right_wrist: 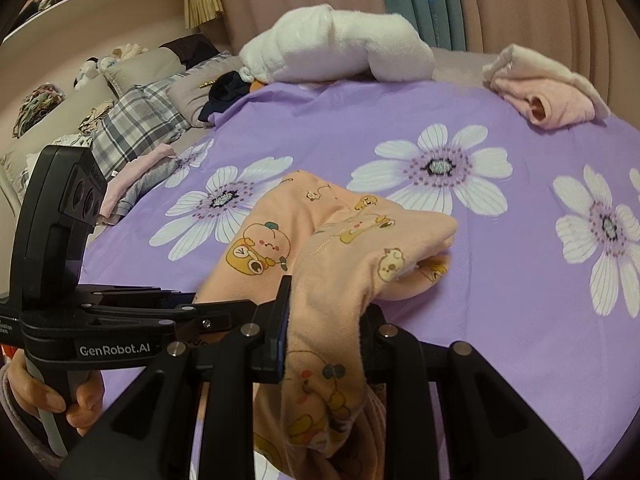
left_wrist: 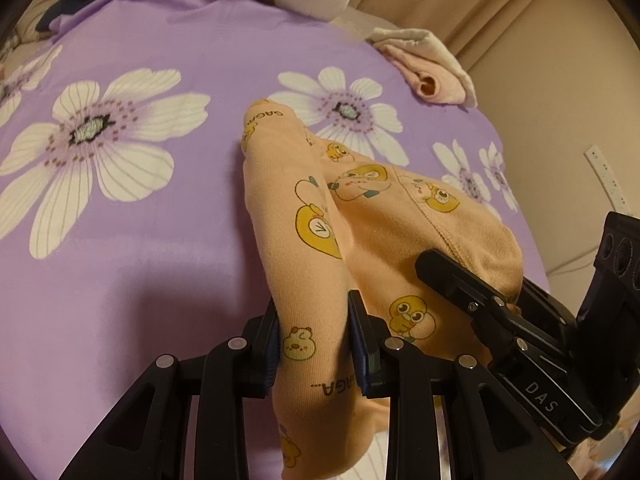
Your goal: Fold small clothes
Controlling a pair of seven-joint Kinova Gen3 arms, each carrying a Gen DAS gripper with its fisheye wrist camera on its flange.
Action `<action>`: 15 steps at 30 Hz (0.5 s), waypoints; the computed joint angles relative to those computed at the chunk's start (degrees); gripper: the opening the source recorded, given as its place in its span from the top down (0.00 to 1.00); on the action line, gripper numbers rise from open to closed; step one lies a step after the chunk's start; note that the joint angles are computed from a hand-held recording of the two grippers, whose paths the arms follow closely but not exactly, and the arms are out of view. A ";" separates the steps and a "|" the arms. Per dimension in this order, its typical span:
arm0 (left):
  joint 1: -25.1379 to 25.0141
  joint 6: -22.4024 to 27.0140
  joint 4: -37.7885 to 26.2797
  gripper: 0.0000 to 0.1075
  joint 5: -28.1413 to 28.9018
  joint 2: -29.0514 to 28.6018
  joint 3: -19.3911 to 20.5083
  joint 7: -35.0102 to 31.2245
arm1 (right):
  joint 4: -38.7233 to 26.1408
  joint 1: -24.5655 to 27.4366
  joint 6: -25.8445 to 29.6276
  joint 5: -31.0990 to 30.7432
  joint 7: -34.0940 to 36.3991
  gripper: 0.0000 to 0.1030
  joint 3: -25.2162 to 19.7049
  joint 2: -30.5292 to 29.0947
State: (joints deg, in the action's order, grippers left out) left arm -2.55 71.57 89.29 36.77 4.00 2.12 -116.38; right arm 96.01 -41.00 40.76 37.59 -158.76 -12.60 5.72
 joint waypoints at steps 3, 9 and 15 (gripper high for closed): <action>0.24 0.05 0.07 0.74 -1.03 0.57 0.13 0.61 | 0.47 0.74 -0.97 -2.36 0.63 0.76 0.20 0.41; 0.20 0.13 0.33 0.74 -2.00 0.90 0.20 1.49 | 2.33 1.48 -3.03 -4.80 -0.57 0.76 0.74 -0.09; 0.11 0.06 0.85 0.74 -2.75 0.56 0.09 1.63 | 4.54 3.38 -5.41 -8.65 -1.65 0.75 0.97 -0.68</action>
State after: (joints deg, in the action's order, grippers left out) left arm -2.44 71.62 90.13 34.03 4.55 2.21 -114.74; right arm 100.55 -37.62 35.36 28.94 -160.41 -11.62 5.04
